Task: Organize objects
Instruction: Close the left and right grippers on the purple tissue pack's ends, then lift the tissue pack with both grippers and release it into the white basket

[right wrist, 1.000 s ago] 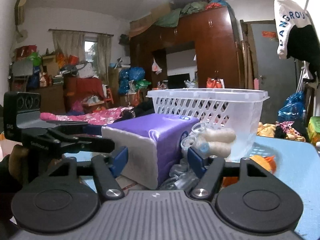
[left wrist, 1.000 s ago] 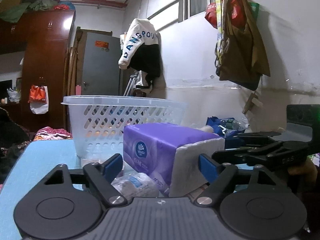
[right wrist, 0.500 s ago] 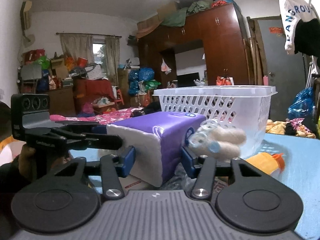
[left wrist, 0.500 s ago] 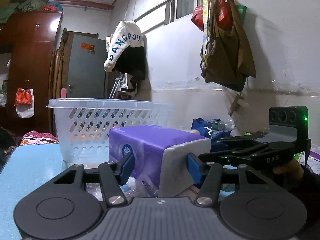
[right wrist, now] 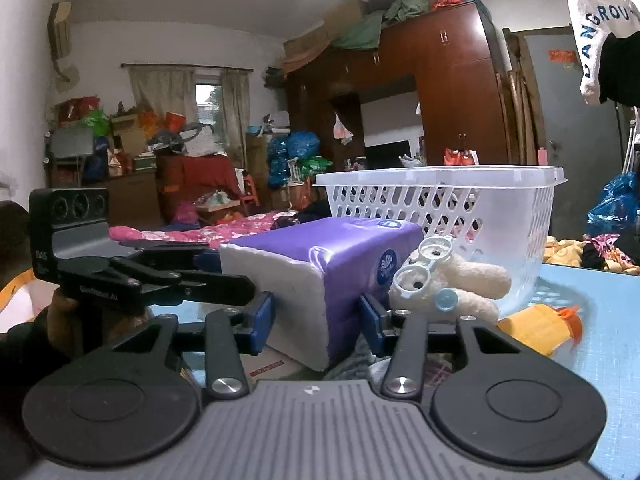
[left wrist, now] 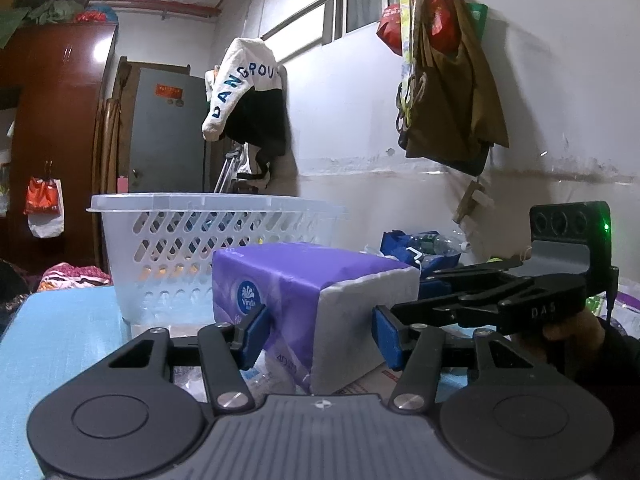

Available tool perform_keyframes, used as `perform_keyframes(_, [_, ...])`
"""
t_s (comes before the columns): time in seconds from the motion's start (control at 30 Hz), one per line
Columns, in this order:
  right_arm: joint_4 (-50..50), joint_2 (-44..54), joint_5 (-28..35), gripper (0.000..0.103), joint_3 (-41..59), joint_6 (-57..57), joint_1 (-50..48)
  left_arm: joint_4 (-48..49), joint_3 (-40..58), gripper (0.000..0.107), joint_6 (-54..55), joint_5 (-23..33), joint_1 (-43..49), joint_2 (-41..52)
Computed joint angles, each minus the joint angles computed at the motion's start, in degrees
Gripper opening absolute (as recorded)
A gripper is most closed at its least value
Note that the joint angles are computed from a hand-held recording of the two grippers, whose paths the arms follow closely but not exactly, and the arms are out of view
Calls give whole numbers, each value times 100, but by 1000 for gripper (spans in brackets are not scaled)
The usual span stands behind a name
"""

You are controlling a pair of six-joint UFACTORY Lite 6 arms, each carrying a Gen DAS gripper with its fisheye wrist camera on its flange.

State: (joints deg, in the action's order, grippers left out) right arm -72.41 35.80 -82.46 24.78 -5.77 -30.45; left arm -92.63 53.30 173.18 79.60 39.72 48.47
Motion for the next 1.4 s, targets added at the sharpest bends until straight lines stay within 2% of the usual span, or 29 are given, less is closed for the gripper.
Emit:
perform_keyframes(0.37, [-21, -429, -278, 48, -435, -329, -37, 307, -340, 55, 376, 384, 348, -247])
perform_keyframes(0.5, [0, -1237, -180, 48, -549, 219, -17, 182, -683, 55, 415, 528, 284, -755])
perform_keyframes(0.67, [318, -2728, 322, 48, -156, 1708, 318, -450, -885, 55, -202, 659, -306, -1910])
perform_keyframes(0.73, [714, -2973, 791, 48, 270, 2057, 678, -720, -451, 55, -705, 435, -720, -2148])
perform_keyframes(0.8, [1031, -2825, 1246, 48, 889, 2287, 1014, -779, 449, 55, -1668, 50, -1138, -2011])
perform_keyframes(0.9, [1072, -2060, 1800, 48, 2152, 3022, 1338, -907, 1886, 56, -2769, -502, -1667, -1408])
perform_keyframes(1.03, [977, -1070, 2202, 48, 3399, 3489, 1554, -1132, 2787, 56, -3211, -1200, -2108, -911])
perform_keyframes(1.2, [1083, -607, 2625, 49, 3844, 3599, 1764, -946, 3739, 56, -3767, -1862, -2358, -330])
perform_keyframes(1.4, [1247, -471, 2999, 49, 3821, 3386, 1892, -705, 4594, 59, -4285, -2229, -2474, 270])
